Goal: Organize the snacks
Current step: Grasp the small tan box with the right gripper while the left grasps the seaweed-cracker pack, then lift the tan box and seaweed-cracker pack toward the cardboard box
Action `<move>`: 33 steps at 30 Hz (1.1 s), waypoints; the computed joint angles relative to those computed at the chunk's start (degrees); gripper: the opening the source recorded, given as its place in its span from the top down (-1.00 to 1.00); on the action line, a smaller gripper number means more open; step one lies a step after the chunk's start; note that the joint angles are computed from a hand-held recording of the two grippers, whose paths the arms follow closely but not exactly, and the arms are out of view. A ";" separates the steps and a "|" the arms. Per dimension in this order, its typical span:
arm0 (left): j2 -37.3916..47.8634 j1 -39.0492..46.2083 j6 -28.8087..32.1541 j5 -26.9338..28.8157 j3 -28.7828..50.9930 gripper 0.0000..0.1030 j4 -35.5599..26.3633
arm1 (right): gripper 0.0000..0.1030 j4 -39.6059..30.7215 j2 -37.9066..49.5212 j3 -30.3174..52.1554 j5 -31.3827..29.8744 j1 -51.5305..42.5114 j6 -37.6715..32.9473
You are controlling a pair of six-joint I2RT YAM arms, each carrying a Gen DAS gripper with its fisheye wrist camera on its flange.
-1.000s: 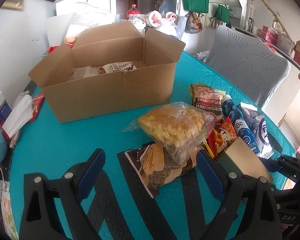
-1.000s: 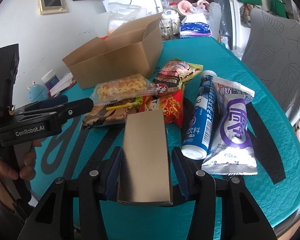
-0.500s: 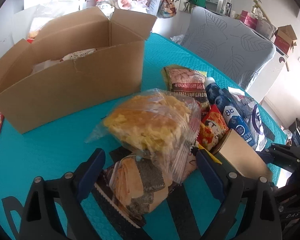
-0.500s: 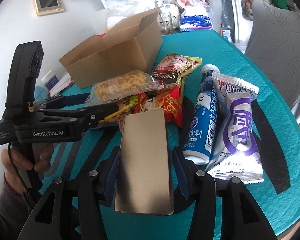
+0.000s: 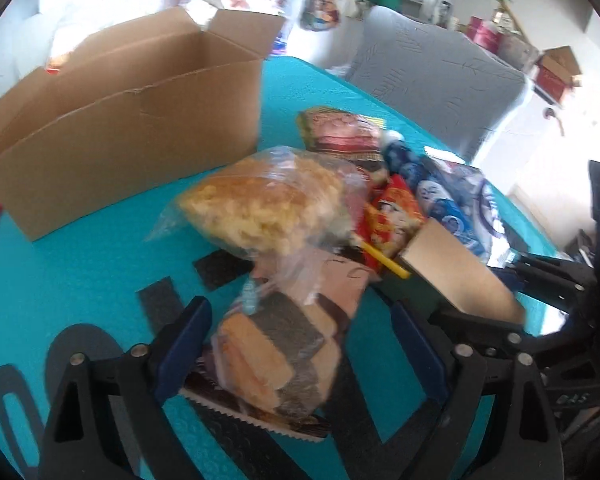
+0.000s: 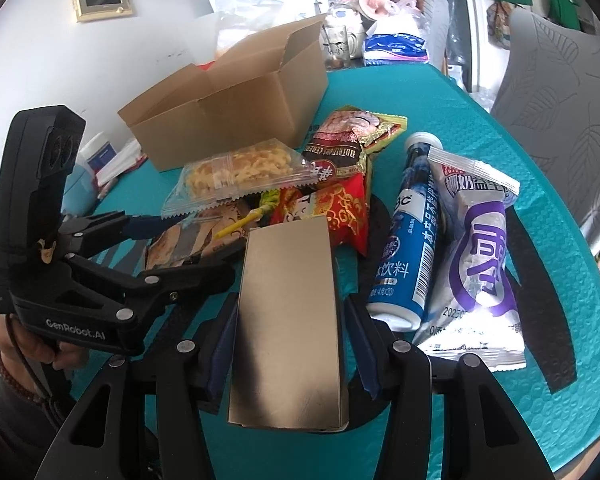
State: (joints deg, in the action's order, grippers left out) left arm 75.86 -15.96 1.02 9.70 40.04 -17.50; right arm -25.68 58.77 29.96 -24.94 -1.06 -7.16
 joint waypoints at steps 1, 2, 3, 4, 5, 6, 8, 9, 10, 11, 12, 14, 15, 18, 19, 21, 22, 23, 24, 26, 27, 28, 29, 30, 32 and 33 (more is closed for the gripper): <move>0.36 -0.66 -1.19 -2.73 0.37 -0.18 -0.95 | 0.02 0.04 0.01 -0.02 0.05 0.04 0.04; 0.11 -0.71 -1.71 -3.38 0.12 -0.15 -1.01 | 0.02 0.09 0.04 -0.03 0.22 0.16 0.11; -0.89 -0.76 -1.89 -3.34 -0.64 -0.08 -0.60 | 0.02 0.20 0.04 -0.09 0.24 0.22 0.16; -1.47 -0.87 -1.98 -3.11 -0.98 -0.06 -0.94 | 0.02 0.38 -0.01 -0.17 0.44 0.44 0.39; -2.36 -0.98 -2.01 -3.14 -1.54 -0.06 -1.27 | 0.02 0.63 0.01 -0.23 0.82 0.89 0.77; -3.67 -1.04 -1.90 -3.29 -2.39 -0.06 -1.52 | 0.02 0.67 0.00 -0.28 0.92 0.86 0.69; -5.84 -1.08 -2.03 -3.97 -3.59 -0.05 -2.46 | 0.02 0.86 -0.30 -0.53 1.69 1.33 0.76; -7.26 -1.48 -2.71 -4.59 -4.51 -0.05 -3.06 | 0.02 0.88 -0.38 -0.64 2.00 1.59 0.60; -8.29 -1.23 -3.27 -4.12 -4.96 -0.05 -4.07 | 0.02 0.97 -0.83 -0.96 2.47 2.21 0.59; -9.46 -0.56 -3.63 -2.98 -5.30 -0.05 -5.41 | 0.02 0.91 -1.13 -1.13 2.64 2.59 0.29; -11.30 0.38 -3.49 -2.15 -6.01 -0.05 -6.88 | 0.02 0.63 -1.09 -1.12 2.23 2.67 -0.18; -13.67 2.11 -2.05 -2.36 -6.59 -0.05 -9.47 | 0.02 -0.19 -0.95 -0.99 0.21 2.28 -1.08; -15.57 1.40 -1.78 -4.25 -7.26 -0.05 -10.77 | 0.02 -0.65 -0.76 -0.87 -0.84 1.96 -1.60; -20.74 -0.73 -1.26 -7.71 -9.20 -0.05 -14.65 | 0.02 -1.74 -1.22 -0.90 -1.83 2.62 -3.08; -22.15 -0.50 -0.83 -7.17 -9.51 -0.05 -16.45 | 0.02 -1.99 -1.35 -0.91 -1.92 3.15 -3.65; -24.41 0.90 0.33 -5.87 -9.53 -0.05 -19.11 | 0.02 -3.25 -0.92 -0.47 -3.54 3.72 -5.05; -25.52 1.20 0.60 -6.03 -9.94 -0.05 -19.80 | 0.02 -3.61 -0.67 -0.23 -4.07 4.33 -5.34; -26.38 1.02 0.60 -6.58 -10.37 -0.05 -19.97 | 0.02 -3.78 -0.74 -0.19 -4.01 5.13 -5.52; -27.02 0.97 0.70 -6.74 -10.81 -0.05 -19.76 | 0.02 -3.58 -1.40 -0.45 -2.90 6.30 -5.23; -26.50 0.93 0.71 -6.75 -10.88 -0.06 -18.35 | 0.02 -2.25 -2.15 -0.97 0.14 8.68 -4.48; -27.33 1.35 0.50 -6.48 -11.20 -0.08 -18.44 | 0.01 -2.02 -2.21 -0.99 1.15 9.50 -4.35; -27.34 1.40 -0.08 -6.44 -11.48 -0.10 -17.74 | 0.01 -1.58 -2.26 -1.09 2.00 10.28 -4.05; -27.51 0.93 -0.82 -6.83 -12.12 -0.11 -16.75 | -0.05 -1.10 -2.17 -1.17 2.40 10.61 -3.95; -26.29 -0.28 -1.94 -7.78 -12.18 -0.15 -15.19 | -0.13 -0.93 -1.96 -1.11 2.75 10.82 -3.81; -24.54 -2.03 -3.24 -9.15 -11.93 -0.27 -13.56 | -0.34 -0.91 -1.86 -1.10 2.63 11.13 -3.75; -22.39 -3.28 -4.22 -10.58 -11.38 -0.34 -12.13 | -0.36 -0.97 -1.94 -1.21 2.54 11.11 -4.00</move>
